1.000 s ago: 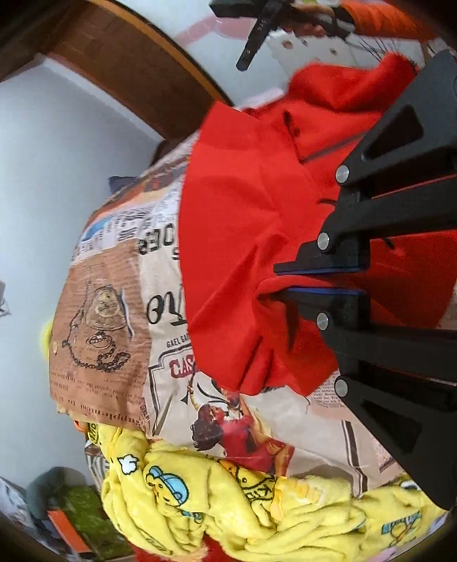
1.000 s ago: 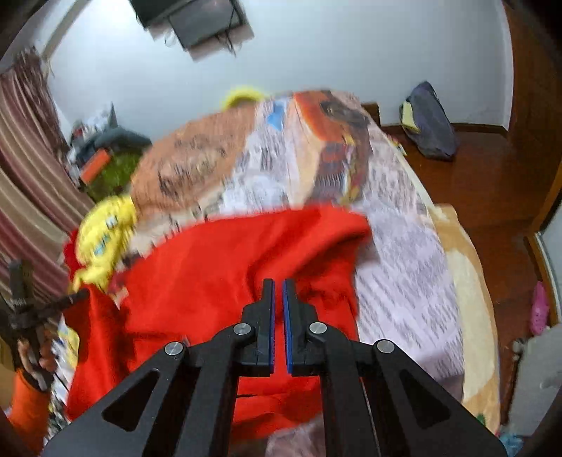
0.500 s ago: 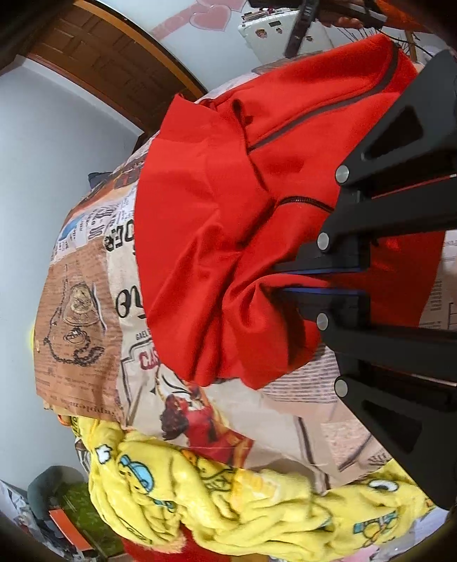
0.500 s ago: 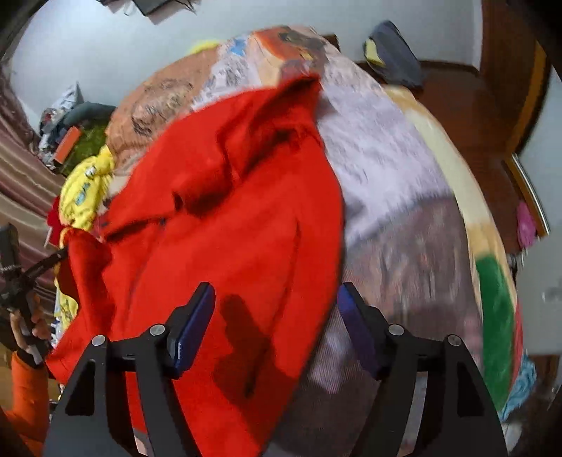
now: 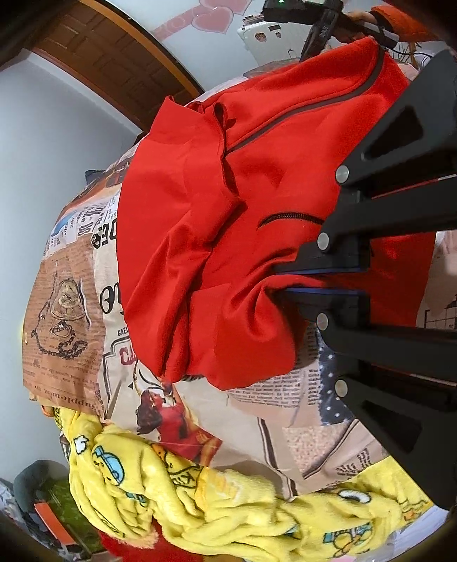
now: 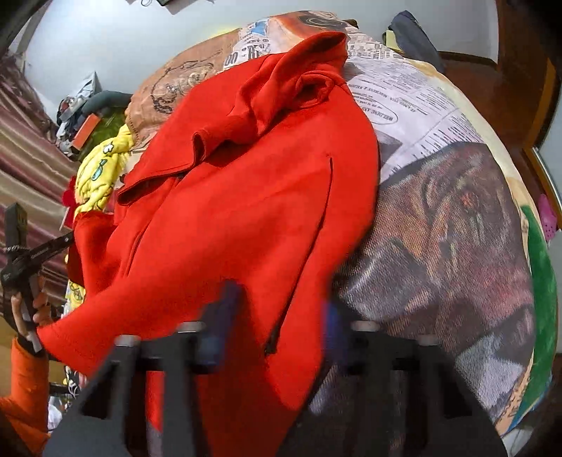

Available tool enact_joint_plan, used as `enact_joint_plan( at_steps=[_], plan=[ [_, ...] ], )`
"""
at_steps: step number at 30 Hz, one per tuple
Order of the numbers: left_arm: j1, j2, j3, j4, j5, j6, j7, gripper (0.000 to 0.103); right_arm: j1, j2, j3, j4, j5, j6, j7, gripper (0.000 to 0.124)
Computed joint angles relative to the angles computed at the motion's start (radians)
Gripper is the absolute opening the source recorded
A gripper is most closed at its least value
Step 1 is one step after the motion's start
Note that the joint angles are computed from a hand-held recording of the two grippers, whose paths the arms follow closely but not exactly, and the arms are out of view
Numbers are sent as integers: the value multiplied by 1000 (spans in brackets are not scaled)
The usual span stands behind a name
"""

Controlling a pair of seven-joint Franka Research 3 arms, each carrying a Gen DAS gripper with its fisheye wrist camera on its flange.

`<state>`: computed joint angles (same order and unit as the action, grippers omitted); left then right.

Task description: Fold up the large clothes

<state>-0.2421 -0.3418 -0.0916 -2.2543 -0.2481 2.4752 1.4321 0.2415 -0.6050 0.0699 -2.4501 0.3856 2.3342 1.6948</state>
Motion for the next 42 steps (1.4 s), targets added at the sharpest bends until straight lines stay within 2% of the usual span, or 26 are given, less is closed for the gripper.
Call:
enact_joint_plan(
  at_steps=[3, 7, 13, 18, 20, 25, 29, 35, 42],
  plan=[
    [-1, -8, 0, -4, -2, -4, 1, 5, 24, 8, -27, 7, 56, 19, -27, 10],
    [-3, -11, 2, 6, -5, -6, -1, 5, 35, 7, -7, 19, 54, 83, -66, 9],
    [-1, 6, 10, 53, -14, 20, 7, 5, 52, 84, -30, 127, 75, 161, -135, 9],
    [-16, 67, 54, 147, -146, 38, 83, 5, 50, 187, -36, 236, 88, 218, -188, 9],
    [3, 114, 53, 204, -175, 45, 91, 4, 40, 239, -41, 288, 92, 241, -189, 9],
    [83, 256, 14, 357, -130, 43, 29, 4, -6, 377, -33, 409, 45, 269, -128, 9],
    [141, 389, -15, 479, -108, 15, -11, 4, -28, 496, -47, 508, 44, 237, -79, 9],
    [204, 552, -60, 612, -44, -46, -69, 5, -53, 594, -59, 593, 110, 199, -83, 9],
    [226, 620, -92, 672, 23, -93, -82, 5, -75, 615, -60, 619, 191, 160, -123, 9]
  ],
)
